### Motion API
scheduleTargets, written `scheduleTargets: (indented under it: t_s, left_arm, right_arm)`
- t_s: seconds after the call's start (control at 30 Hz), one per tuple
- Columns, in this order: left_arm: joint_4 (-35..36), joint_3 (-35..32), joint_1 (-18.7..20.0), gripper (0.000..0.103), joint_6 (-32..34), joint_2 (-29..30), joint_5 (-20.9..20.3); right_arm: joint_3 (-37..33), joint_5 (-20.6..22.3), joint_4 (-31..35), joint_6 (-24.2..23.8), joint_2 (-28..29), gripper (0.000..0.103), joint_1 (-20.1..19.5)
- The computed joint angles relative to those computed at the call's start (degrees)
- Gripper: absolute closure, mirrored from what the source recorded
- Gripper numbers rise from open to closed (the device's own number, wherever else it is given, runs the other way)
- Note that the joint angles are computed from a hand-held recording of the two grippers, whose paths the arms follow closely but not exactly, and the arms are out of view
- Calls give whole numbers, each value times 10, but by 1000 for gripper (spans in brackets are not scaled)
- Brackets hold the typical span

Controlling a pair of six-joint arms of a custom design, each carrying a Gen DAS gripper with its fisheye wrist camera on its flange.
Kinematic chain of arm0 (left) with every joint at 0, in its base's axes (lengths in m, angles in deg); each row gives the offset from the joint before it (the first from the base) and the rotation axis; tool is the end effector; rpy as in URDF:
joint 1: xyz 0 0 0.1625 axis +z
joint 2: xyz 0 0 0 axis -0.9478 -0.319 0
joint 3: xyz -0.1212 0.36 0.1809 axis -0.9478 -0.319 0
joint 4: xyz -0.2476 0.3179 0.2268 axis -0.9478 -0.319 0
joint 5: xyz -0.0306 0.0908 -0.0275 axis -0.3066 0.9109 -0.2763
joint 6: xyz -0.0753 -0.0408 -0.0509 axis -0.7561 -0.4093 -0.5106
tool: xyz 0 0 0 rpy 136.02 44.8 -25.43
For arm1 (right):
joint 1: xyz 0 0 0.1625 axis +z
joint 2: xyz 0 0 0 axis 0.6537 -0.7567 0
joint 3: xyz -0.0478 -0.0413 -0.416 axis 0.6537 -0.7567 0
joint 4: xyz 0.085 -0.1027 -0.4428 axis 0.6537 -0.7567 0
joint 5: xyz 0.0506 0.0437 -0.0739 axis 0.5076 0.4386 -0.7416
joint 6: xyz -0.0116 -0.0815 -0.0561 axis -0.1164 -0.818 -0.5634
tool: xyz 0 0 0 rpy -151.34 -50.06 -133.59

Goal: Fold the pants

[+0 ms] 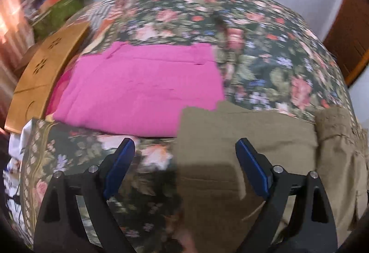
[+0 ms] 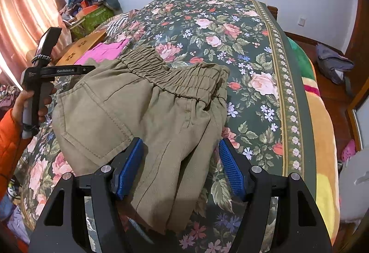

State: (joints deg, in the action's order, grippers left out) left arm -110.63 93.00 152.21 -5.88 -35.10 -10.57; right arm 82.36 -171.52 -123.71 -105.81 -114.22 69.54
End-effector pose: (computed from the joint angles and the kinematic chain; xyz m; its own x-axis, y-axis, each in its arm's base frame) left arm 0.0887 -0.7449 0.3327 -0.7042 -0.1782 -0.6873 0.2586 0.8372 -0.4820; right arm 0.3359 -0.6402 -0.0274 -0.7460 -0.4482 0.4926 -0.6125 0.7521 -0.2434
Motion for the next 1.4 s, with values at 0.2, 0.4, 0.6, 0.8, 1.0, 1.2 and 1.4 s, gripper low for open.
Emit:
scheduleTargets:
  t_s: [0.2,0.4,0.6,0.8,1.0,1.2,1.4]
  left_arm:
    - [-33,10,-1,12,18,-17,61]
    - [0,50,-7,12,-16,-76,-4]
    - [20,86,-11,9,-42,-104,-75]
    - [52,91,-2,9,-59,-97,-102]
    - [86,76,11,9,-67,-78,-127]
    - [82,68,14,8,-56,-66,-142]
    - [99,51,29,12,-79,-60,-184]
  right_arm:
    - [-2,-30,-11,-3,-1,39,8]
    - [3,-45,-53,-4,-10,39,13]
    - [-22,-53,-34,-1,-3,33,14]
    - [-65,-10,96,65,6,32,-9]
    - [-107,10,167,85,28,32,-24]
    - [-135,30,219,89,39,31,-34]
    - [-157,65,261,97,46,29,-48]
